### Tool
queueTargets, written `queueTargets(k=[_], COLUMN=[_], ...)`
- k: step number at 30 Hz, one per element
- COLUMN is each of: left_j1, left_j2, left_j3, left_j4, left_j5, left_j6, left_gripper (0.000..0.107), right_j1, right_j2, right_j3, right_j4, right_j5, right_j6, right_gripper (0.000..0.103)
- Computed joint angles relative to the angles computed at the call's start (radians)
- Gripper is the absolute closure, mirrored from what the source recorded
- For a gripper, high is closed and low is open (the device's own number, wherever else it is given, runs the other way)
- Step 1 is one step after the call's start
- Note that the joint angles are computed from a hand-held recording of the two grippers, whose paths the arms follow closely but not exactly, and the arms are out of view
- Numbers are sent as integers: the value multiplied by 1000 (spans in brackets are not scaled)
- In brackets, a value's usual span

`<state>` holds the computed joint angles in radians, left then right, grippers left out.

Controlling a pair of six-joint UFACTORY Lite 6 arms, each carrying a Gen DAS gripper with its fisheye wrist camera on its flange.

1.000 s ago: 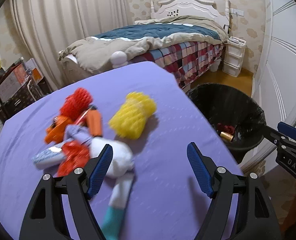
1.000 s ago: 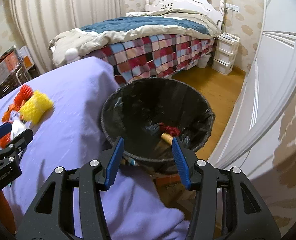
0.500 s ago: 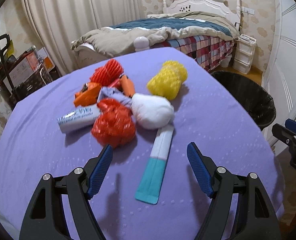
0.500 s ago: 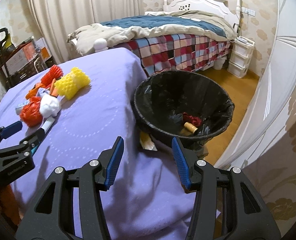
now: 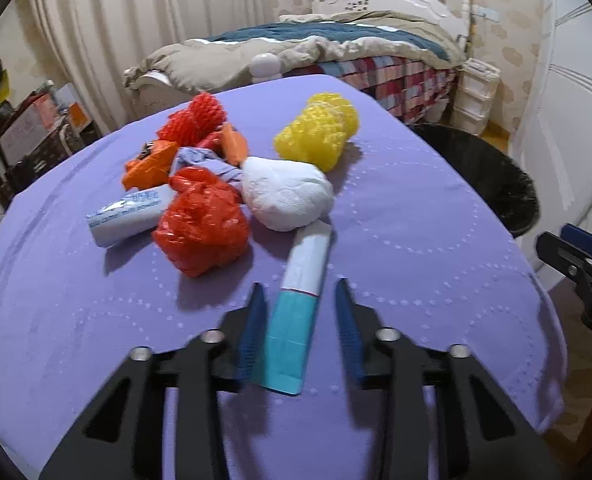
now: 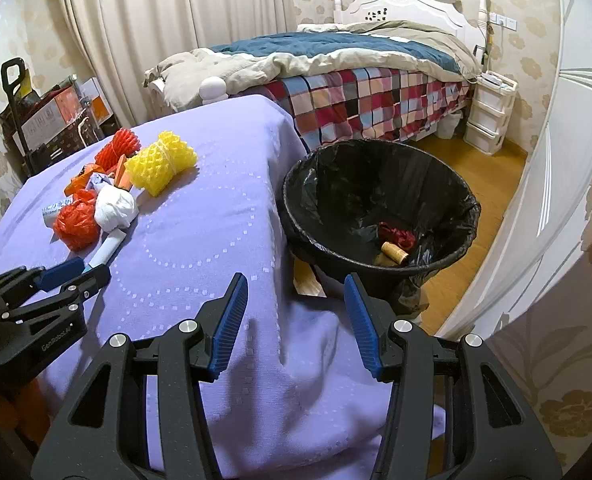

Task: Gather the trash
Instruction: 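Move the left gripper back to the table and grasp the teal-and-white tube, then grasp the white cloth ball with the right gripper and lift it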

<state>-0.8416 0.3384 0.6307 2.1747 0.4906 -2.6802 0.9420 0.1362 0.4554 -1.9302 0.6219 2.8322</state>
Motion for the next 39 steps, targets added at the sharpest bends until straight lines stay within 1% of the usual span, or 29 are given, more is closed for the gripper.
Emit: queueTargets(k=[2, 5, 9, 15, 20, 29, 34, 39], left_j1=[-14, -38, -40, -86, -92, 10, 96, 187], left_j2=[1, -2, -42, -157, -255, -410, -465, -516], left_j3=[-1, -5, -33, -105, -164, -285, -339, -390], left_j4=[-7, -47, -38, -113, -179, -216, -176, -113], left_j5=[10, 23, 10, 41, 80, 100, 81, 59], left_j6=[9, 46, 26, 77, 118, 144, 125, 92], left_gripper=[85, 86, 88, 88, 88, 88, 88, 88], right_j1=[1, 1, 16, 35, 59, 97, 103, 101], right_j2=[-4, -5, -17, -13, 11, 91, 159, 240], right_j3=[-1, -1, 4, 21, 53, 155, 240, 361], right_j4=[2, 2, 27, 46, 62, 82, 74, 82], right_j5=[1, 0, 3, 6, 11, 4, -17, -49], right_j6=[-1, -3, -31, -57, -78, -145, -188, -270], right_gripper=[54, 54, 54, 54, 54, 54, 54, 54])
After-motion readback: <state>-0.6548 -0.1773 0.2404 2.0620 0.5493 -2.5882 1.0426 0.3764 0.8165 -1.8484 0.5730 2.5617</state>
